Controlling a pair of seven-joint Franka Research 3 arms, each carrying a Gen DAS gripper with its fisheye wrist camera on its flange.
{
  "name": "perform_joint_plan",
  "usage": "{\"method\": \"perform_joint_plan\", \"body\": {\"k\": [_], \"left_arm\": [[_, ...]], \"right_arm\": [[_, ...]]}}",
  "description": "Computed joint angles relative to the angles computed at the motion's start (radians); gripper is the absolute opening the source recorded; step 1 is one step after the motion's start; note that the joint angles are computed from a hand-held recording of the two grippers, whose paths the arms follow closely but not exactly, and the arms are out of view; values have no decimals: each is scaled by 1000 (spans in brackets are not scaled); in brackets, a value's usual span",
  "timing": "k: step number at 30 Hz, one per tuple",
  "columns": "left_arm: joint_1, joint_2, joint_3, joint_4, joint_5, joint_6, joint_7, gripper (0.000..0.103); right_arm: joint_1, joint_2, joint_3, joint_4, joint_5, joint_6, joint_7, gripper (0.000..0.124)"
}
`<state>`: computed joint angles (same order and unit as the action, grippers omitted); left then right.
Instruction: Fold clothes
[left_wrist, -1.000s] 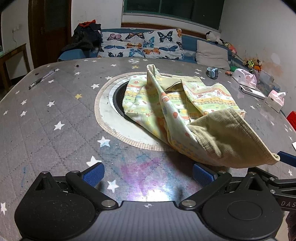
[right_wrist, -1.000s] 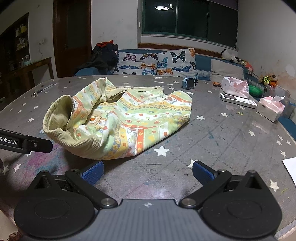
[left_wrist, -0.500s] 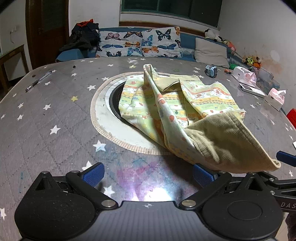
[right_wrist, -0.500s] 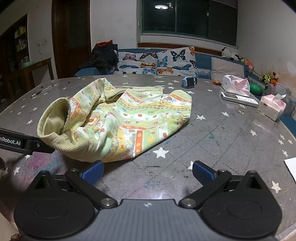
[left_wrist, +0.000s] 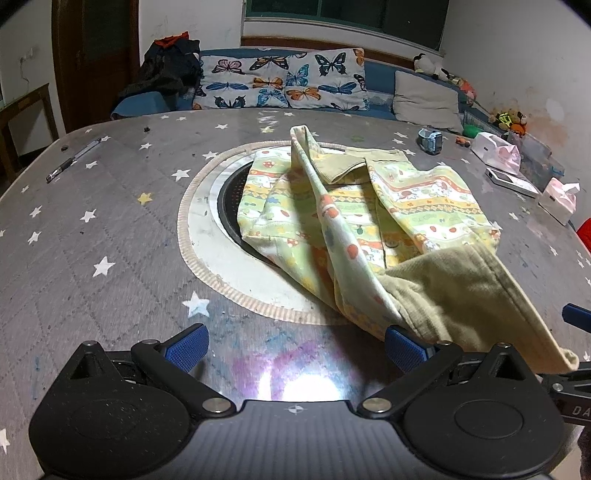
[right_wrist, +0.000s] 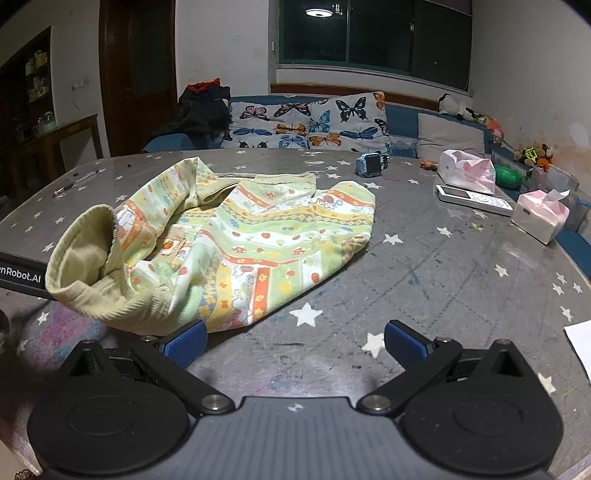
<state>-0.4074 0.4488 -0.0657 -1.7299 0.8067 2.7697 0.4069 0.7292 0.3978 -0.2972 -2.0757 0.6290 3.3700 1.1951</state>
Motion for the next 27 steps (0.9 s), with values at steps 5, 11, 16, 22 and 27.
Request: {"method": "perform_joint_plan", "body": {"k": [5, 11, 16, 22, 27], "left_arm": [[1, 3, 11, 14, 6, -4, -12, 103], [8, 16, 34, 61, 33, 6, -56, 103], [22, 53, 44, 133, 35, 30, -55, 103], [33, 173, 26, 321, -46, -17, 90, 99], [41, 319, 4, 551, -165, -90, 261, 95]], "right_arm": [[-31, -10, 19, 0, -7, 3, 0, 103], [-146, -26, 112, 16, -43, 8, 13, 102], [-245, -3, 190, 79, -114, -26, 36, 98], [-363, 76, 291, 232, -221, -113, 74, 86], [-406, 179, 335, 408, -295, -197, 87, 80]]}}
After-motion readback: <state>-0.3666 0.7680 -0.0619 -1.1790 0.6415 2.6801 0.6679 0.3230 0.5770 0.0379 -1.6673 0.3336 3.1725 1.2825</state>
